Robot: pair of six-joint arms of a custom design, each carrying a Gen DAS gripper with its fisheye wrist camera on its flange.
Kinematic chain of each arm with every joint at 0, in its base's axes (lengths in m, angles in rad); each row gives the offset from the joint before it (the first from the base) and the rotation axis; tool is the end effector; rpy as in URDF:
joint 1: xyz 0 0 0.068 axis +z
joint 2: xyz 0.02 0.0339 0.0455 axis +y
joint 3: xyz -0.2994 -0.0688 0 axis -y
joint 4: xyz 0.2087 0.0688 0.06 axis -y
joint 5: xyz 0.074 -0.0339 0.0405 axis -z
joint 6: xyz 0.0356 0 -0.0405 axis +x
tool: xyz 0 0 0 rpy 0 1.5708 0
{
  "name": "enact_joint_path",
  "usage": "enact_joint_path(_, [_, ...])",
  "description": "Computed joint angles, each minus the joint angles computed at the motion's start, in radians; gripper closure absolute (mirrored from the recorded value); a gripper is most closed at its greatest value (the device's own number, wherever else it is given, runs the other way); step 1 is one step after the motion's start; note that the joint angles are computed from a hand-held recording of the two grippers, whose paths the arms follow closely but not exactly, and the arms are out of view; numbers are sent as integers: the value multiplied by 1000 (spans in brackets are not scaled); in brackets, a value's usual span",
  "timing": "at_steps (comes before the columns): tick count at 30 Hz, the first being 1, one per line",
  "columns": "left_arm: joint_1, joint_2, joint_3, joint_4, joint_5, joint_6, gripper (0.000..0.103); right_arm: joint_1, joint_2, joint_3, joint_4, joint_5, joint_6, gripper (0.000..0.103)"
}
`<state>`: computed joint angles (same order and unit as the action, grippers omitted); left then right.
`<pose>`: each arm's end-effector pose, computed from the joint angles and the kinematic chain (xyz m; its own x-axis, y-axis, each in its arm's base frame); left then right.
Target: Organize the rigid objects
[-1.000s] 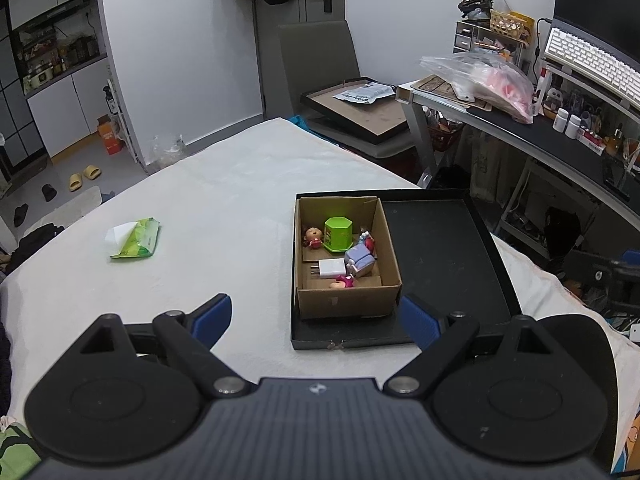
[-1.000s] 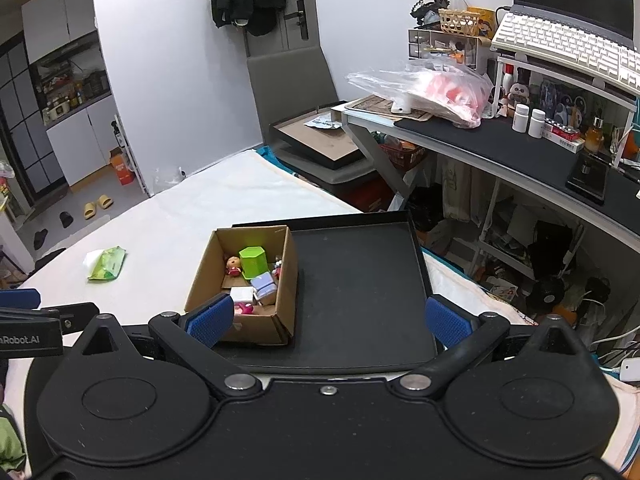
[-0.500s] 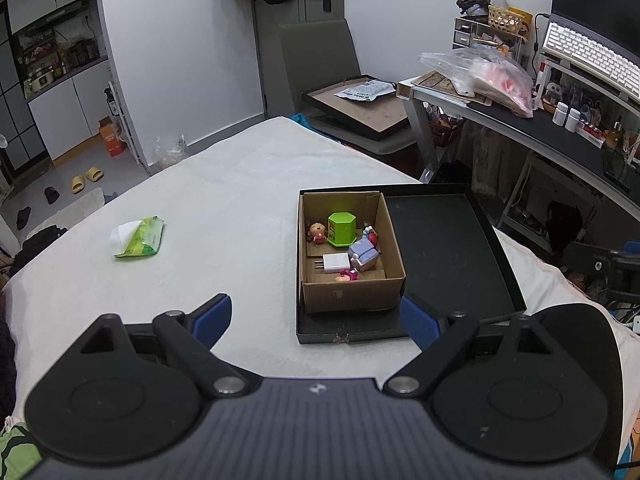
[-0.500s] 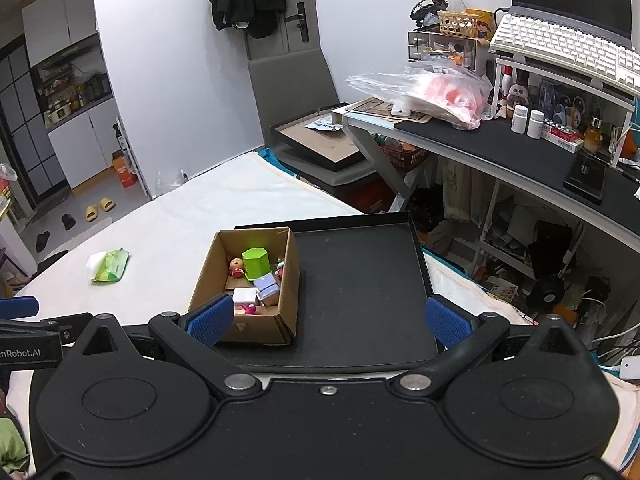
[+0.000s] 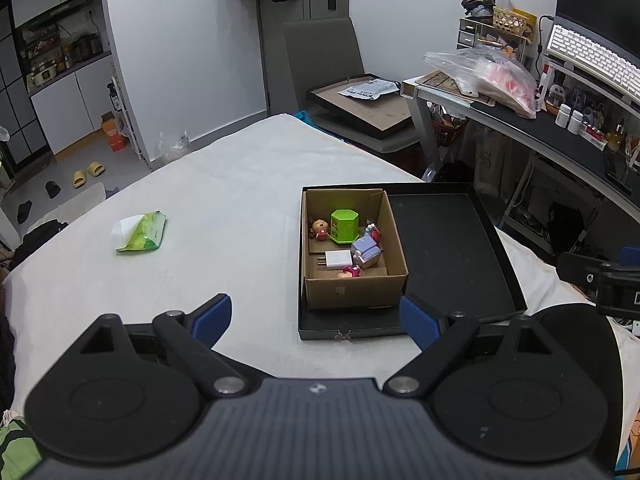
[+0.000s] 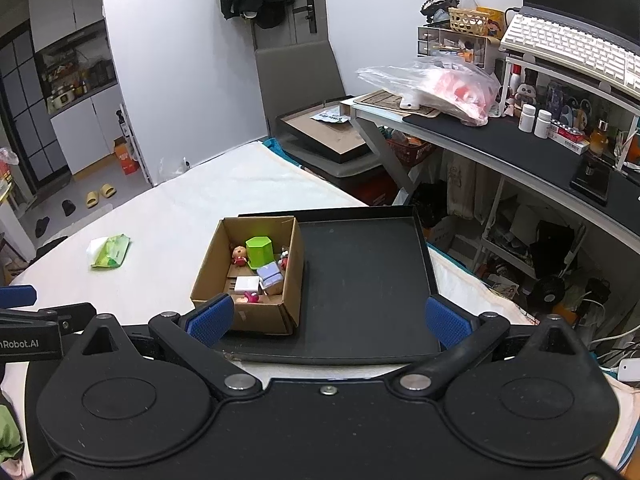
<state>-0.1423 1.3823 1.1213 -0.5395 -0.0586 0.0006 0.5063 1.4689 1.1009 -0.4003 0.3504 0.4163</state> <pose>0.2550 -0.0344 0.3331 -0.7104 0.1024 -0.6963 0.1016 0.9939 0.0425 0.2535 0.1266 0.3176 -0.6527 0.0724 -0.7541 0.0266 0.9970 0.0726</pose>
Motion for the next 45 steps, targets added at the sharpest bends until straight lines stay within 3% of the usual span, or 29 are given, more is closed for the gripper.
enact_joint_path(45, [-24,9,-13,3,-20,-21,13,4,13,9,-24,14,11,0])
